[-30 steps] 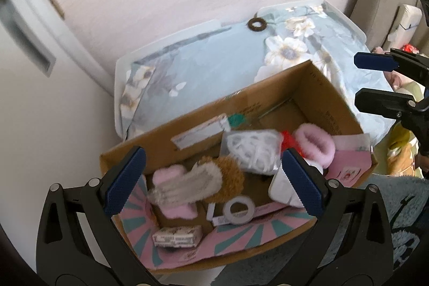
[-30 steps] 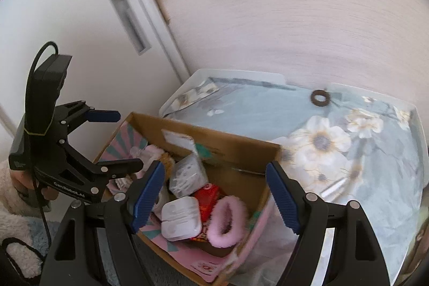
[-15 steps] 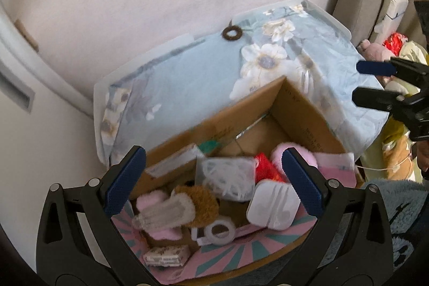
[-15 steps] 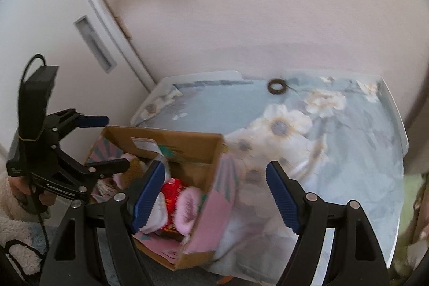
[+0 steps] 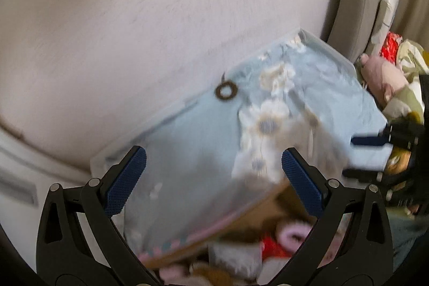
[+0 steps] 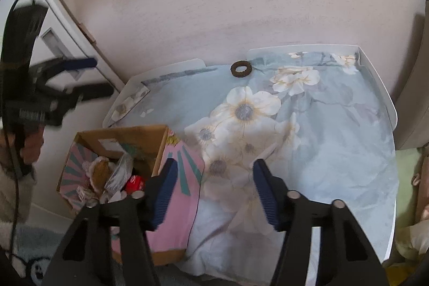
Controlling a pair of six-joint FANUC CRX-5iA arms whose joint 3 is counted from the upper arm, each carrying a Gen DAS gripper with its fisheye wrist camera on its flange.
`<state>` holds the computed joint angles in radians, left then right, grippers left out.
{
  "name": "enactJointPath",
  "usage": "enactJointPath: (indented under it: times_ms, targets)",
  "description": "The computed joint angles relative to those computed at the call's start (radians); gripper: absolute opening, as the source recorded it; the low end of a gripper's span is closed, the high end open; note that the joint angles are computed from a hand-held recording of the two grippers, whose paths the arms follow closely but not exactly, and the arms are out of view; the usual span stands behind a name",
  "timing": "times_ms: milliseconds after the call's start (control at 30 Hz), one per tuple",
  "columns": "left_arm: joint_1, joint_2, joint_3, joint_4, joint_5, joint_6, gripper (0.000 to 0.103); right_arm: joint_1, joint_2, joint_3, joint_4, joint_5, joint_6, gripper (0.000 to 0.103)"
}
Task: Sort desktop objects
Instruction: 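Move the left tool over the bed toward the brown hair tie, then close the left gripper on the brown hair tie and lift it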
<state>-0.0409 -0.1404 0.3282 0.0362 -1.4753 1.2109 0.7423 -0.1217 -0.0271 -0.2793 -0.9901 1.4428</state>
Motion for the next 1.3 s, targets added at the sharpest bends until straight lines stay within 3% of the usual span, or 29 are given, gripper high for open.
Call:
enactJointPath:
  times_ms: [67,133,233,433,533,800,967,1133,1200,1267,1300]
  targets:
    - [-0.013,0.041,0.026,-0.004,0.017,-0.004,0.101,-0.019,0.025,0.023,-0.041,0.000,0.018,0.048]
    - [-0.027,0.076,0.038,-0.014,0.039,-0.011,0.101,-0.027,0.047,0.028,-0.053,0.013,0.014,0.036]
    - [-0.062,0.130,0.041,-0.052,0.080,-0.006,0.101,0.000,0.092,0.007,0.033,0.039,-0.069,0.027]
    - [-0.108,0.233,0.047,-0.115,0.140,0.034,0.097,0.041,0.126,-0.061,0.166,0.079,-0.226,0.027]
    - [-0.132,0.286,0.079,-0.155,0.120,0.057,0.089,0.054,0.124,-0.088,0.201,0.097,-0.256,0.027]
    - [-0.127,0.370,0.107,-0.144,0.105,0.155,0.084,0.095,0.127,-0.130,0.300,0.148,-0.309,0.027]
    - [-0.133,0.417,0.139,-0.164,0.078,0.201,0.065,0.108,0.142,-0.139,0.346,0.182,-0.302,0.027]
    - [-0.112,0.429,0.143,-0.140,0.097,0.258,0.060,0.112,0.153,-0.144,0.385,0.207,-0.293,0.027]
    - [-0.098,0.425,0.131,-0.114,0.111,0.271,0.053,0.111,0.154,-0.147,0.392,0.222,-0.287,0.027]
    - [-0.083,0.414,0.109,-0.075,0.129,0.262,0.038,0.121,0.153,-0.162,0.426,0.242,-0.289,0.027]
    - [-0.084,0.411,0.106,-0.073,0.133,0.256,0.036,0.130,0.151,-0.173,0.453,0.249,-0.295,0.027]
